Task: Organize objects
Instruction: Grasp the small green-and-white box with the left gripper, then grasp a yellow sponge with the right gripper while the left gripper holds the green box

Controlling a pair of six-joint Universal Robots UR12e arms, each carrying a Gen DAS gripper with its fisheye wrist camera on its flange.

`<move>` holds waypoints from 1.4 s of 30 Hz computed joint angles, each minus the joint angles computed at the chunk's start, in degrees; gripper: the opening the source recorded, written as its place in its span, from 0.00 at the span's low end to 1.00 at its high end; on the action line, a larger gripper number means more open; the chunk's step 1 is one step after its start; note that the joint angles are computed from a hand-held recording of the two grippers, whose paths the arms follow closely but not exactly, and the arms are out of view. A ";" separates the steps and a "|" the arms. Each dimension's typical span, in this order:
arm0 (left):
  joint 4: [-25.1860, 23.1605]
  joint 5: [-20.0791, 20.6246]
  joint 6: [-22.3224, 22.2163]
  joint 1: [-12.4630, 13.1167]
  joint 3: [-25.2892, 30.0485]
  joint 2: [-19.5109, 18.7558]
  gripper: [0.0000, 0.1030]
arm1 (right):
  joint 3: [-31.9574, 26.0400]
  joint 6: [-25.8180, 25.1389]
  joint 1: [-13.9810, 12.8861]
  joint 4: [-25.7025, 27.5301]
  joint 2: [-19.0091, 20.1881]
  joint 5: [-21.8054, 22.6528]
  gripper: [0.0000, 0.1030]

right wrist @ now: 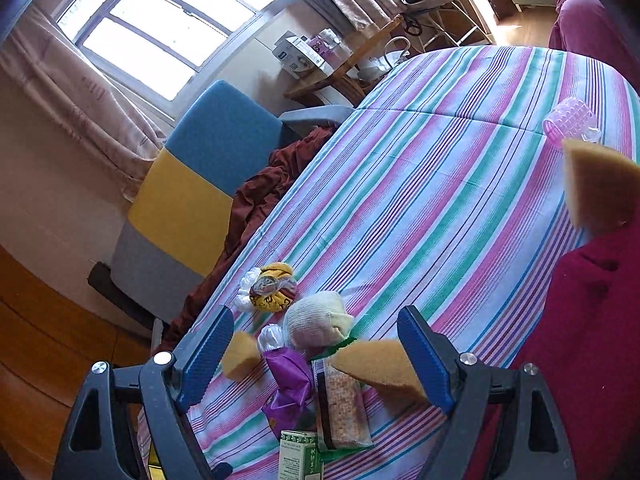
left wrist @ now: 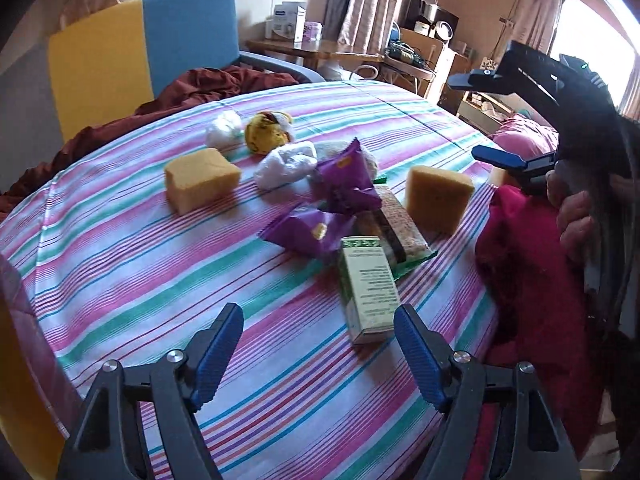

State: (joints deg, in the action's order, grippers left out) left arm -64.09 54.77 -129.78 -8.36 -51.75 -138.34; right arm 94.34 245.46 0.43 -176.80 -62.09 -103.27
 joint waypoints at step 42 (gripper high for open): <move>14.29 -1.52 -8.46 1.77 -5.34 -1.26 0.31 | -10.68 -1.29 -0.04 39.89 1.40 1.14 0.86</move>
